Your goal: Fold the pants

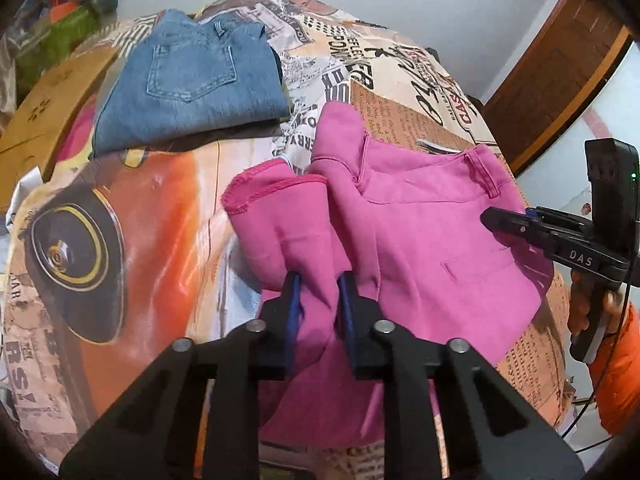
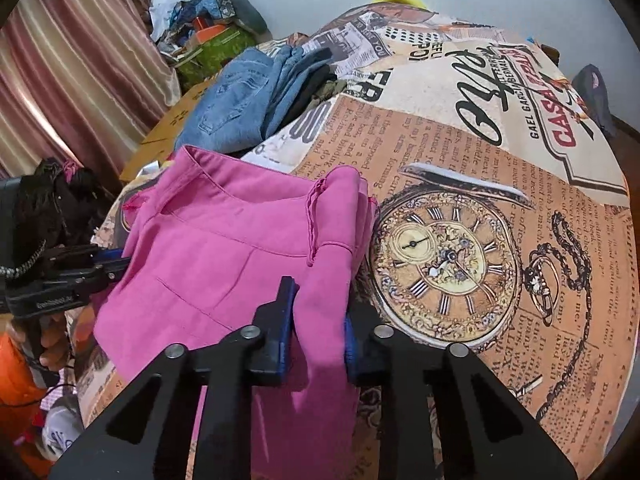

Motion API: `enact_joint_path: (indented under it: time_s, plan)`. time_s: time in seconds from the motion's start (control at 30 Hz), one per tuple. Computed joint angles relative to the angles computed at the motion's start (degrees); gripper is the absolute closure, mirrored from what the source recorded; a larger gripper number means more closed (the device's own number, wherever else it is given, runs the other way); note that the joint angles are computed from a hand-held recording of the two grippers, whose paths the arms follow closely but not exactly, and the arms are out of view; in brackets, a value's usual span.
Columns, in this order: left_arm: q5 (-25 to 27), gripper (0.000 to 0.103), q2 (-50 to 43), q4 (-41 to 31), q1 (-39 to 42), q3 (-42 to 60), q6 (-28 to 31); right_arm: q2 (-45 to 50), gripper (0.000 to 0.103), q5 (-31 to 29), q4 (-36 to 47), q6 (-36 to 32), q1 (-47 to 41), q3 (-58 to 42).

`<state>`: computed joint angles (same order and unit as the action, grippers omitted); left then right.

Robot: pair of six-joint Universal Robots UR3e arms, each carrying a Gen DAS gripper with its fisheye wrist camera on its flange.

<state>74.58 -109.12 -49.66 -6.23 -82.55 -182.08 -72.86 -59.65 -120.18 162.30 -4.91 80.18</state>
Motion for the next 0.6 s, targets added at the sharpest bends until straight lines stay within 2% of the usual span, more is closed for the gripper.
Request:
enact_joint_path:
  time_s: [0.2,0.6]
  plan:
    - [-2.4,0.096,4.0,0.0,1.8,-1.5,0.6,-2.6,0.088,0.8,-1.5,0.7,0.4,0.7]
    - [-2.1,0.097,6.4,-1.6,3.3,3.8,2.3,-4.3,0.089,2.4,-3.5,2.8,1.9,-3.0]
